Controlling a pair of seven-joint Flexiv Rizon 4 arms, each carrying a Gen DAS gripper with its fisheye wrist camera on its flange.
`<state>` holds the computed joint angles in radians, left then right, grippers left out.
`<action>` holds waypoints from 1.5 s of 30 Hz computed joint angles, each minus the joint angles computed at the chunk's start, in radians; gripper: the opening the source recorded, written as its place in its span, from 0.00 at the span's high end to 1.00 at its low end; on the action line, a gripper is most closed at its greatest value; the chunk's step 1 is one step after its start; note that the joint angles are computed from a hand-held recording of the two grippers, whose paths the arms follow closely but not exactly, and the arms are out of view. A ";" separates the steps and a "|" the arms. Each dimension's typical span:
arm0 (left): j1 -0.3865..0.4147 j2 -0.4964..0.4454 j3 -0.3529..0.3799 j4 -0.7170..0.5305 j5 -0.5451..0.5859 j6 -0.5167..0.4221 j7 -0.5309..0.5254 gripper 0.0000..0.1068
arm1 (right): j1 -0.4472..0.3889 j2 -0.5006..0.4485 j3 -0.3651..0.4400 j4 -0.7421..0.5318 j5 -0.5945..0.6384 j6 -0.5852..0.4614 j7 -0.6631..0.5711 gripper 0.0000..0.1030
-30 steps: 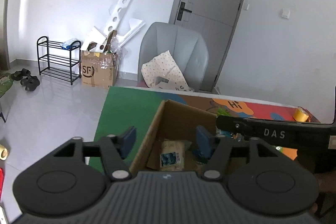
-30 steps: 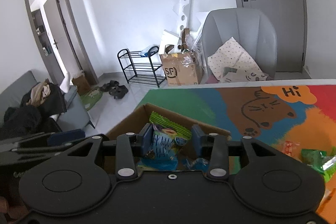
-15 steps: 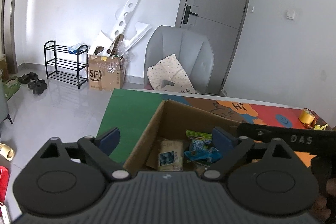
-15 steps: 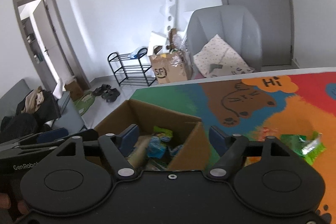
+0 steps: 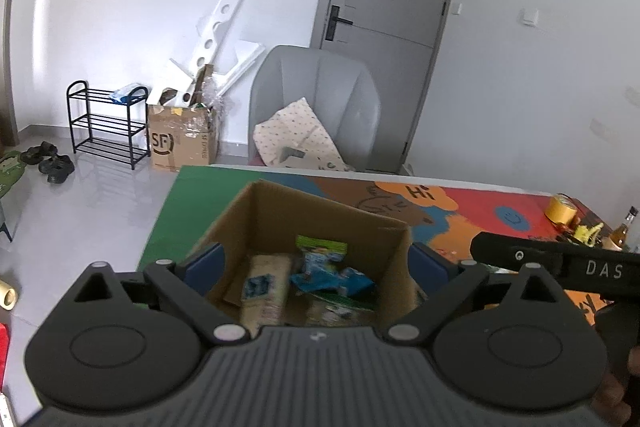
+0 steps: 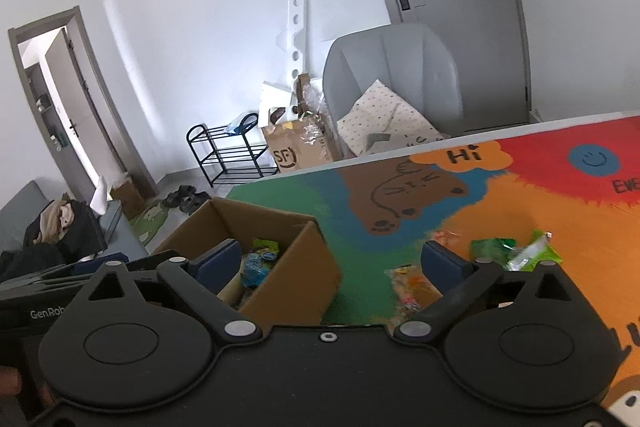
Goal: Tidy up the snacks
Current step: 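Move both grippers back toward the remaining snacks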
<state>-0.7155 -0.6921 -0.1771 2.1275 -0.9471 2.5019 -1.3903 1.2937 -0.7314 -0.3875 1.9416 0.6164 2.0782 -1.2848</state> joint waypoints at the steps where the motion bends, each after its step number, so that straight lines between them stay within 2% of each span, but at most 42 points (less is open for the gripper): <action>1: -0.007 -0.003 -0.002 -0.007 -0.007 0.000 0.007 0.09 | -0.001 0.003 0.004 0.008 0.004 0.008 0.000 0.03; 10: -0.054 -0.021 -0.021 -0.061 -0.068 -0.018 0.091 0.08 | -0.074 0.033 0.104 0.056 0.053 0.088 -0.046 0.01; 28: -0.120 -0.098 -0.076 -0.234 -0.204 -0.051 0.294 0.09 | -0.287 0.056 0.347 0.122 0.131 0.227 -0.147 0.01; 37: -0.140 -0.159 -0.124 -0.368 -0.307 -0.067 0.464 0.09 | -0.401 0.031 0.437 0.180 0.082 0.307 -0.089 0.00; 45: -0.130 -0.221 -0.190 -0.486 -0.404 -0.058 0.663 0.09 | -0.460 -0.008 0.465 0.198 0.015 0.339 -0.012 0.02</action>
